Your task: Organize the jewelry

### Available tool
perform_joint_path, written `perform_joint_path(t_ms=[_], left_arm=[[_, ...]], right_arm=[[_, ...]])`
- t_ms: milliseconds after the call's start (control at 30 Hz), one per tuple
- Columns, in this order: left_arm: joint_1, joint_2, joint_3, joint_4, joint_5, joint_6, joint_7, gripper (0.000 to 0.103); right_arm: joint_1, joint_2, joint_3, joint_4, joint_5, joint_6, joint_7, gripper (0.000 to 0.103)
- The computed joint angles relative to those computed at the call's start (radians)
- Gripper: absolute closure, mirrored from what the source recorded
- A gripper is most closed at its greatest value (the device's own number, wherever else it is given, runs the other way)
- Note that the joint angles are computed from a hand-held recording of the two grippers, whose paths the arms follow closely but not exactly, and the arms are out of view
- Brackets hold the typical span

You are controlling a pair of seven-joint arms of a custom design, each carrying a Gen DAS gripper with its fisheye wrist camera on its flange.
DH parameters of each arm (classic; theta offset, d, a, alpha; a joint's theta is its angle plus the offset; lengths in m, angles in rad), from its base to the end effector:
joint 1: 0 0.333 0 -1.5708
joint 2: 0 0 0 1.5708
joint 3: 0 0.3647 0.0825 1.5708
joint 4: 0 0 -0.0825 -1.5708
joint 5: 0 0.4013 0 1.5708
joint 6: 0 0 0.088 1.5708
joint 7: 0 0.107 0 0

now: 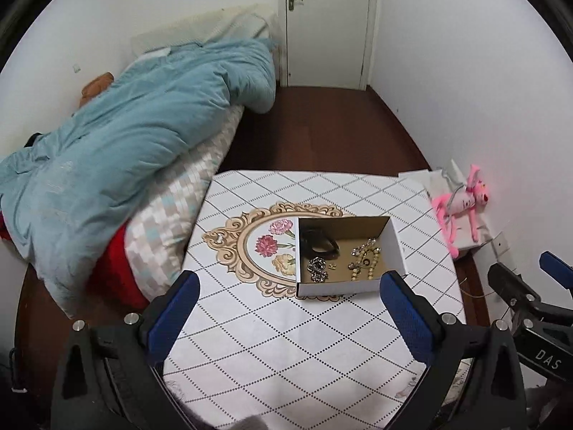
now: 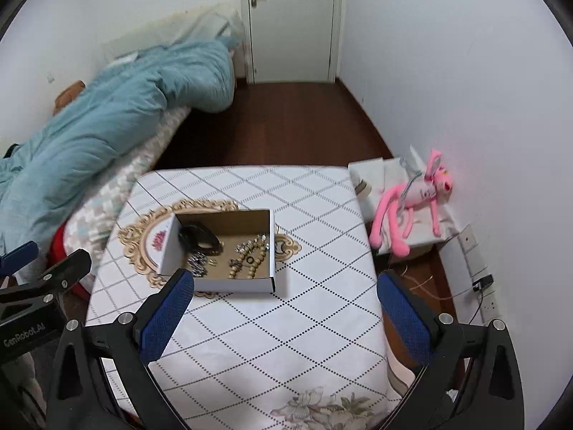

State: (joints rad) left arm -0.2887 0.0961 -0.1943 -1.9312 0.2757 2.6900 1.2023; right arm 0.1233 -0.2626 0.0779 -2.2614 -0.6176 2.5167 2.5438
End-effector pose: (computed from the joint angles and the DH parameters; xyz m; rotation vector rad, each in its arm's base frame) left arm 0.5719 -0.3046 0.5552 -1.5502 2.1339 -0.7618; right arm 0.5013 0.1108 0.5637 -1.5082 2.1688 -0.8080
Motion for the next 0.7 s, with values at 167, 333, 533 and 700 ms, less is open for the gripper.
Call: perform_joint_path(t_ms=[167, 333, 533, 700], left_arm=[[0.015, -0.081, -0.012, -0.057, -0.018, 0.032, 0.010, 0.000], [0.033, -0.126, -0.034, -0.083, -0.057, 0.038, 0.048, 0.000], [0.046, -0.148, -0.049, -0.092, -0.109, 0.024, 0.094, 0.000], [0.050, -0.126, -0.057, -0.061, -0.085, -0.013, 0.057, 0.000]], right_arm=[[-0.003, -0.090, 0.037, -0.015, -0.045, -0.041, 0.044, 0.000], [-0.001, -0.146, 0.066, -0.013, -0.074, -0.078, 0.066, 0.000], [0.009, -0.173, 0.067, -0.014, -0.055, -0.091, 0.059, 0.000], [0.011, -0.167, 0.061, -0.004, -0.034, -0.108, 0.043, 0.000]])
